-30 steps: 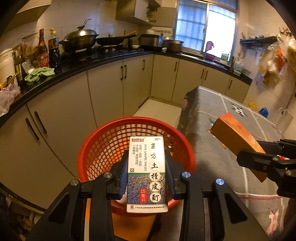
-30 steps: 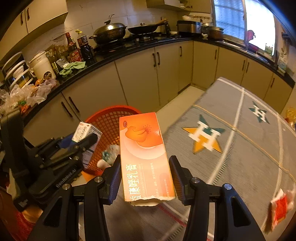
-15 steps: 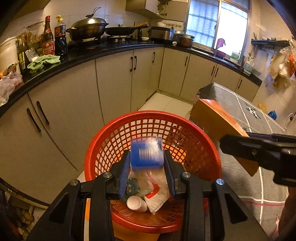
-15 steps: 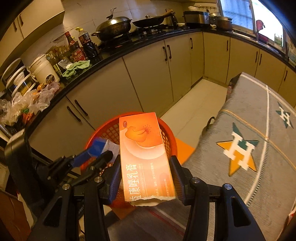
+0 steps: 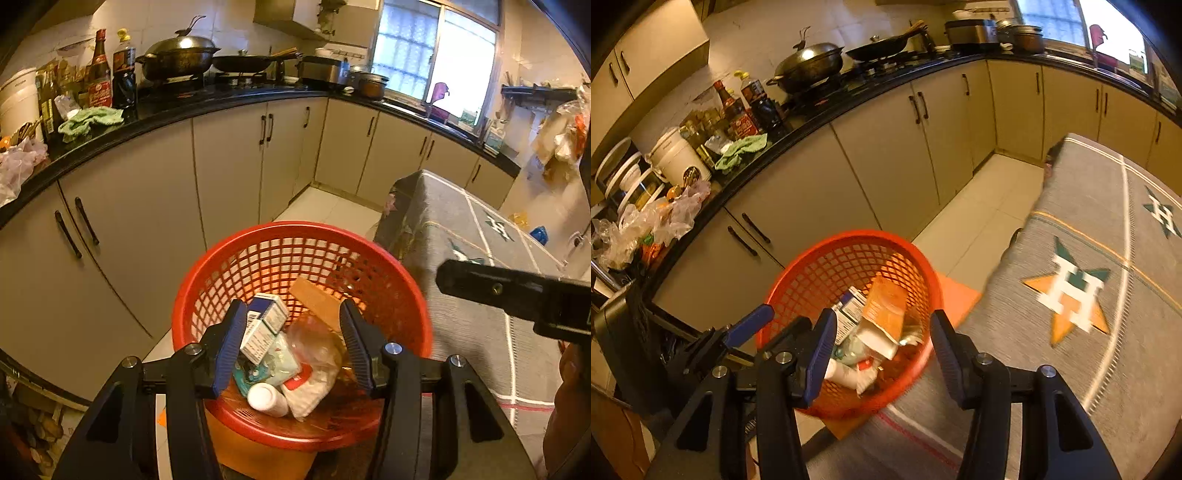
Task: Collect trash
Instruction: 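Return both open grippers to the table toward the red bag and plastic bag, then close the left gripper on the torn red snack bag while the right grasps the plastic bag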
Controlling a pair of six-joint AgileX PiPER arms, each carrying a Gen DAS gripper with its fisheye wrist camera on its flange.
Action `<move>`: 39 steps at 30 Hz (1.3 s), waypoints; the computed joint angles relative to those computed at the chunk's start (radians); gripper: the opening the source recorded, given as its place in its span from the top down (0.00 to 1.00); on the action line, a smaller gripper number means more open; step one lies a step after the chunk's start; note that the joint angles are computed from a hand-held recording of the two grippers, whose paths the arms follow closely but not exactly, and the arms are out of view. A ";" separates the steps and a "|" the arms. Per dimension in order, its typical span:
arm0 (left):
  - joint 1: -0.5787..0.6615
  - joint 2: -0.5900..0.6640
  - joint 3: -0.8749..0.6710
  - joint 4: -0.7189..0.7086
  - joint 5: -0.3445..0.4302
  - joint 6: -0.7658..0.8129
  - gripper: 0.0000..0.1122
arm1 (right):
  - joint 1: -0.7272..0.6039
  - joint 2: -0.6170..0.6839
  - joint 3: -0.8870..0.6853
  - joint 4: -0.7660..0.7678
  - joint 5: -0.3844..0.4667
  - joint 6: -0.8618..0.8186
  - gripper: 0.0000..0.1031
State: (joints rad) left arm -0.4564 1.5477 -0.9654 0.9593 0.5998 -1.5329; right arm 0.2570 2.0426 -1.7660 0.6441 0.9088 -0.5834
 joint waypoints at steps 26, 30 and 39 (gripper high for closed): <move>-0.425 0.479 -0.796 -0.412 0.219 0.524 0.48 | -0.786 0.084 -0.134 -0.088 0.030 -0.091 0.45; -0.469 0.597 -0.992 -0.463 0.300 0.611 0.48 | -0.802 0.179 -0.267 -0.108 0.102 -0.140 0.36; -0.479 0.755 -1.255 -0.549 0.414 0.737 0.48 | -0.774 0.247 -0.264 -0.209 0.010 -0.139 0.34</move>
